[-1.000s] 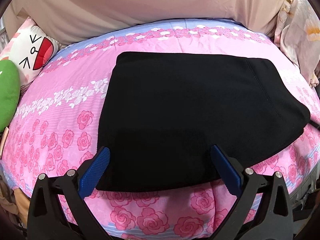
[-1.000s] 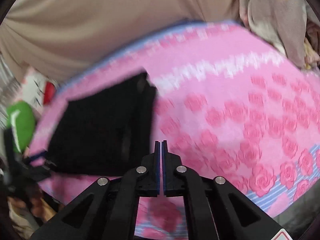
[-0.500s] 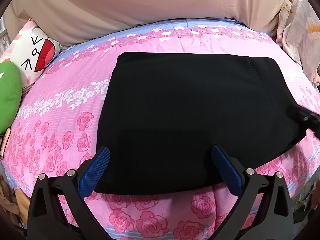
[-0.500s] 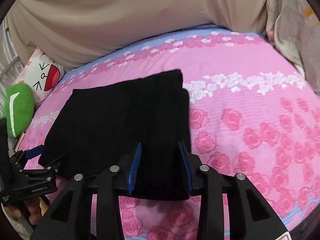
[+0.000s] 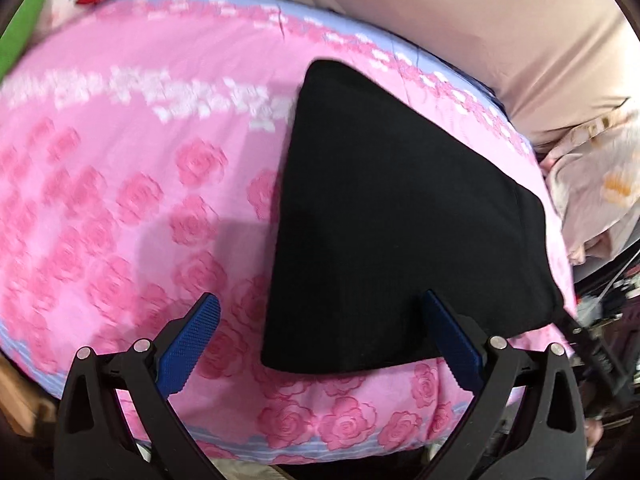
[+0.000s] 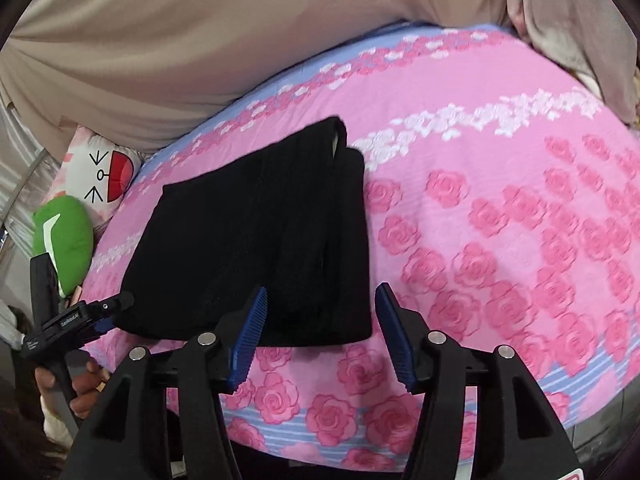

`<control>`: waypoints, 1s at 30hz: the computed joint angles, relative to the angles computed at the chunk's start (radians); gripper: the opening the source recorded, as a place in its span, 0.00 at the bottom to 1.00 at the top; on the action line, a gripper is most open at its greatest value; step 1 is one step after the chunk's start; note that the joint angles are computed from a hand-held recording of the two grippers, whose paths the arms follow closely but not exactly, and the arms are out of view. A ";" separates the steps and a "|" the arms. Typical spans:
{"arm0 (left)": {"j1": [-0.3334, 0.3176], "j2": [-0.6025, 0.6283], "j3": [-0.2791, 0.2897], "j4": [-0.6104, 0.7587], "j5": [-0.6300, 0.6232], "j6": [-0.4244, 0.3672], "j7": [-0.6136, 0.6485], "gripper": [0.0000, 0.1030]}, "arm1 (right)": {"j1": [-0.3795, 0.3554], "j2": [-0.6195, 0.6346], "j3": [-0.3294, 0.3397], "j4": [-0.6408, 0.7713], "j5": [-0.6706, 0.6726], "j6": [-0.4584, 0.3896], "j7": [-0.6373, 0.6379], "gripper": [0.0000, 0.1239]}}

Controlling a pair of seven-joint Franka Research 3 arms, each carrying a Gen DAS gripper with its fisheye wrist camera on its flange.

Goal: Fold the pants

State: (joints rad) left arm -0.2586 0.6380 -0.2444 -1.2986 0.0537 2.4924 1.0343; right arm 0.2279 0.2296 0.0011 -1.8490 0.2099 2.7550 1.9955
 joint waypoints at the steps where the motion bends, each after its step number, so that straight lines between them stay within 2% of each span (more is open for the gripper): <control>1: 0.007 0.007 -0.013 0.006 -0.014 -0.002 0.013 0.95 | -0.001 0.003 0.005 0.004 0.008 -0.003 -0.005 0.45; 5: 0.060 0.055 -0.098 0.047 -0.131 0.006 0.122 0.95 | -0.008 0.004 0.026 0.003 0.063 0.007 -0.056 0.47; 6: 0.059 0.073 -0.101 0.072 -0.148 -0.007 0.129 0.95 | 0.001 0.007 0.018 0.005 0.048 0.003 -0.042 0.51; 8: 0.029 0.087 -0.070 0.099 -0.130 -0.006 0.114 0.95 | 0.009 0.019 0.007 0.014 0.027 -0.015 -0.018 0.55; 11: -0.007 0.110 -0.033 0.139 -0.094 -0.009 0.087 0.93 | -0.038 0.053 0.059 0.026 0.173 -0.006 -0.094 0.58; 12: -0.023 0.109 -0.013 0.140 -0.073 -0.001 0.062 0.85 | -0.042 0.060 0.067 0.022 0.207 0.025 -0.108 0.53; 13: -0.034 0.101 0.006 0.130 -0.051 0.007 0.035 0.58 | -0.052 0.067 0.080 0.025 0.242 0.044 -0.146 0.36; 14: -0.019 0.088 -0.011 0.107 -0.062 0.030 0.042 0.45 | -0.053 0.066 0.086 0.030 0.255 0.052 -0.174 0.30; 16: 0.008 0.036 -0.034 0.041 -0.072 0.071 0.070 0.33 | -0.012 0.039 0.053 0.023 0.192 0.070 -0.151 0.25; 18: 0.037 -0.012 -0.061 -0.015 -0.096 0.087 0.104 0.29 | 0.000 0.002 0.050 0.007 0.172 0.072 -0.161 0.24; 20: 0.059 -0.051 -0.084 -0.062 -0.129 0.081 0.134 0.29 | -0.011 -0.028 0.065 -0.016 0.208 0.064 -0.201 0.24; 22: 0.048 -0.059 -0.077 -0.073 -0.122 0.043 0.151 0.33 | -0.011 -0.038 0.055 -0.038 0.213 0.027 -0.188 0.30; 23: 0.035 -0.052 -0.064 -0.062 -0.109 0.021 0.144 0.39 | -0.010 -0.030 0.043 -0.044 0.199 -0.011 -0.162 0.33; 24: 0.016 -0.041 -0.043 -0.050 -0.086 -0.005 0.125 0.43 | -0.008 -0.022 0.035 -0.043 0.189 -0.038 -0.137 0.39; 27: -0.004 -0.059 -0.011 -0.074 -0.057 0.020 0.065 0.59 | -0.030 -0.050 0.056 -0.092 0.294 0.010 -0.160 0.46; 28: -0.015 -0.068 0.002 -0.080 -0.032 0.026 0.049 0.67 | -0.021 -0.055 0.047 -0.089 0.266 0.019 -0.143 0.46; 30: -0.077 -0.090 0.074 -0.089 0.094 0.062 -0.039 0.79 | 0.013 -0.060 0.011 -0.071 0.118 0.061 -0.070 0.47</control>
